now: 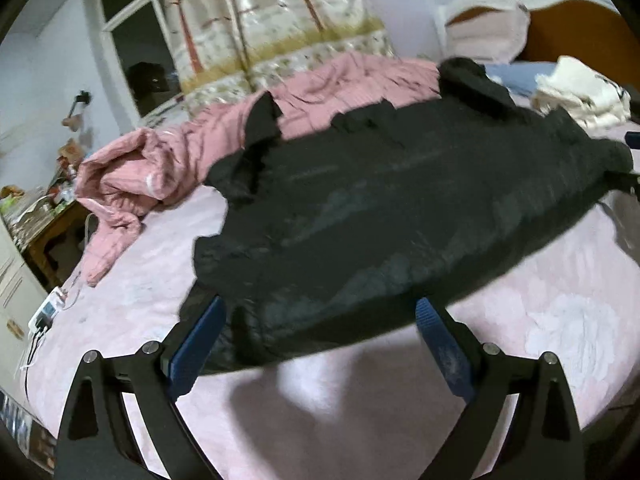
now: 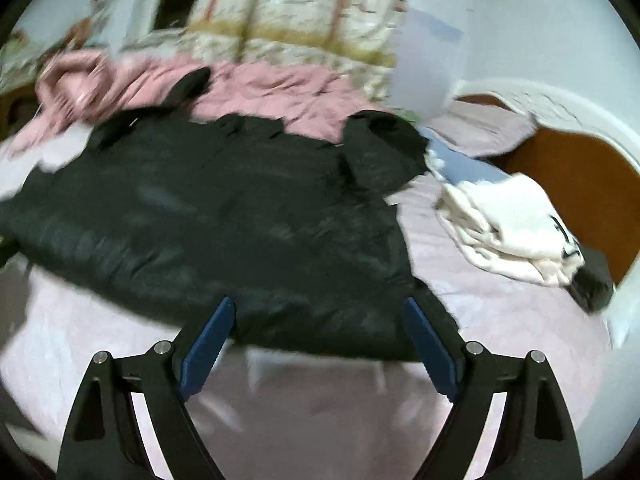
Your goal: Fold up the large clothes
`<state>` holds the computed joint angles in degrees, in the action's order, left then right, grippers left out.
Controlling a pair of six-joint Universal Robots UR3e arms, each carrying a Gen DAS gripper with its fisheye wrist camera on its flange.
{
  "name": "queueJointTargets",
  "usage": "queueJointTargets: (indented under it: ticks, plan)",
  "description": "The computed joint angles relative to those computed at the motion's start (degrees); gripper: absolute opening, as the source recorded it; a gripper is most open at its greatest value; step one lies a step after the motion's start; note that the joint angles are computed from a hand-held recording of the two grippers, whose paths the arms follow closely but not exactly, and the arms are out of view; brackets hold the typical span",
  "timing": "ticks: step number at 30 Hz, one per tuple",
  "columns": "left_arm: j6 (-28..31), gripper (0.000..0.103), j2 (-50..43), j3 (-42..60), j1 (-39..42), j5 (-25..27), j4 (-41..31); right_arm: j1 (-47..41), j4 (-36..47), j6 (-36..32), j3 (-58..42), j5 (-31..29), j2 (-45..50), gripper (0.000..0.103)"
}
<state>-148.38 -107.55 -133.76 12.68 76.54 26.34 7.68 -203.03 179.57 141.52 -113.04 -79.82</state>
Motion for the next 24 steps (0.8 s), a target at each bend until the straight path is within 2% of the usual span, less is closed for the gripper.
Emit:
queueJointTargets:
  ticks: [2, 5, 6, 11, 15, 19, 24]
  plan:
    - [0.83, 0.095, -1.08, 0.96, -1.41, 1.34, -1.3, 1.59, 2.15, -2.48, -1.21, 0.29, 1.71, 0.088]
    - [0.68, 0.098, -3.89, 2.38, -3.78, 5.41, -0.62, 6.82, 1.0, -5.14, -6.4, -8.0, 9.69, 0.088]
    - [0.32, 0.099, -4.69, 2.69, -4.03, 6.04, 0.35, 7.13, 0.96, -5.09, -7.71, -8.89, 11.04, 0.088]
    - [-2.63, 0.1, -8.35, 6.96, -4.16, 10.1, 1.55, 5.91, 2.63, -3.08, -10.55, -9.18, 12.2, 0.088]
    - [-5.12, 0.1, -9.45, 9.75, -2.07, 10.7, -0.21, 7.84, 0.87, -4.58, -12.79, -14.34, 15.45, 0.088]
    - [-5.97, 0.099, -9.05, 10.93, -0.44, 9.17, -2.67, 7.14, 0.57, -4.12, -13.51, -16.9, 16.27, 0.088]
    - [-5.48, 0.093, -8.56, 10.32, -0.12, 7.78, -2.87, 3.4, 2.97, -1.5, -11.24, -13.28, 12.85, 0.087]
